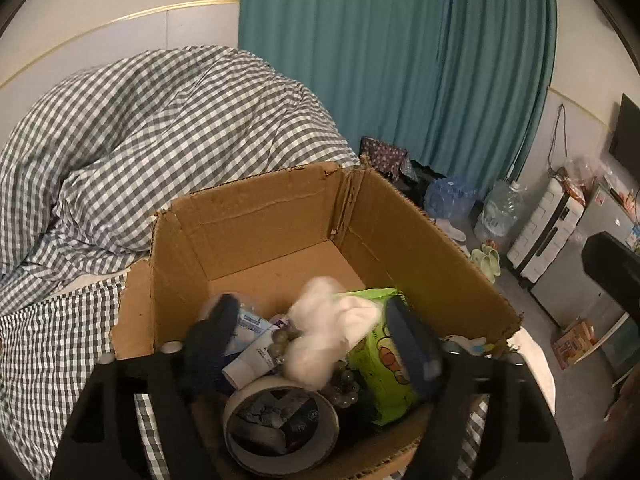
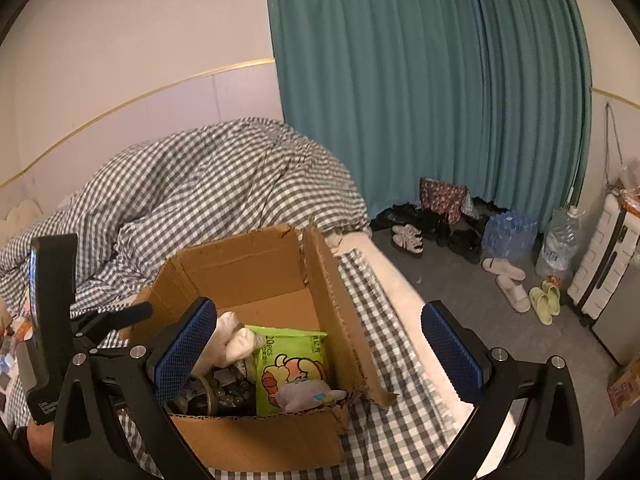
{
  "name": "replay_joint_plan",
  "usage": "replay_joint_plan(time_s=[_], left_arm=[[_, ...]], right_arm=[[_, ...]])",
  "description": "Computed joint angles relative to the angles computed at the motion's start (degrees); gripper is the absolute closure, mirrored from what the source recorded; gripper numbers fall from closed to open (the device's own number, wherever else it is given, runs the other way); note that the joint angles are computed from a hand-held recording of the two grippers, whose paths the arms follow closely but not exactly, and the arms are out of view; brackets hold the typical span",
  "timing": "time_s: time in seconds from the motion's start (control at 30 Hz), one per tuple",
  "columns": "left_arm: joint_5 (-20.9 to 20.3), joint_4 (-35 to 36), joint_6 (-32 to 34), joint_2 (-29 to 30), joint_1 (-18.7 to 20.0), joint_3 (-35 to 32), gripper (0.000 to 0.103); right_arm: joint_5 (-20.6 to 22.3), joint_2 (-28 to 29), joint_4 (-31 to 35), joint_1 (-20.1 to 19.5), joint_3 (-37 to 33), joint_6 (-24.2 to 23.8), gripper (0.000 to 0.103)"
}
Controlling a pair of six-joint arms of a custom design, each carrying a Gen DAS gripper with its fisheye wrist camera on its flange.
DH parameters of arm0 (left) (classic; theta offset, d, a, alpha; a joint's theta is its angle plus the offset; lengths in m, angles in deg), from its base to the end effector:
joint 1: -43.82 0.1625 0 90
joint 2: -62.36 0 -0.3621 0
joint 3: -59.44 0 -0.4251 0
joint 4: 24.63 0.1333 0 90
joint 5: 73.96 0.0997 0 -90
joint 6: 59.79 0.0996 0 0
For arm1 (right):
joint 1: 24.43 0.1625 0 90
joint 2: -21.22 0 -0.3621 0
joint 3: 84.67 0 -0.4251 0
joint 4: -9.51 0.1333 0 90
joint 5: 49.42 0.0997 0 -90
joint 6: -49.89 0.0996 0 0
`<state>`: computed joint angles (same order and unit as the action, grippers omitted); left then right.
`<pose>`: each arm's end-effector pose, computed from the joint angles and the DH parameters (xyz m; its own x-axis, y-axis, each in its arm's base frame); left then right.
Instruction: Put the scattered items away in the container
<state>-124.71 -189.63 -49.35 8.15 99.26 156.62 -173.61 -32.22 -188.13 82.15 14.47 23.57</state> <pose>-0.2061 -0.6452 0.1540 -0.7272 0.2868 -0.6236 0.6230 0.6571 -0.4244 0.2545 -0.5838 0.1983 -0.7779 0.0145 0.6282 -0.5346 0.5102 -0.6738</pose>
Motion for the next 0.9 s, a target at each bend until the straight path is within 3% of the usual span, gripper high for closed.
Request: replay_joint_plan(time_s=[0.4,0.9], left_arm=[[1.0,-1.7,2.7,-0.2,1.0,0.0,0.009],[5.7,-10.6,6.4,-12.2,-1.5,7.8,0.000]], right_arm=[[0.0,2.5,1.4,-0.1,-2.1,0.9,0.000],[-1.0,5.4,-0.9,7.9,-4.7,-1.4,0.000]])
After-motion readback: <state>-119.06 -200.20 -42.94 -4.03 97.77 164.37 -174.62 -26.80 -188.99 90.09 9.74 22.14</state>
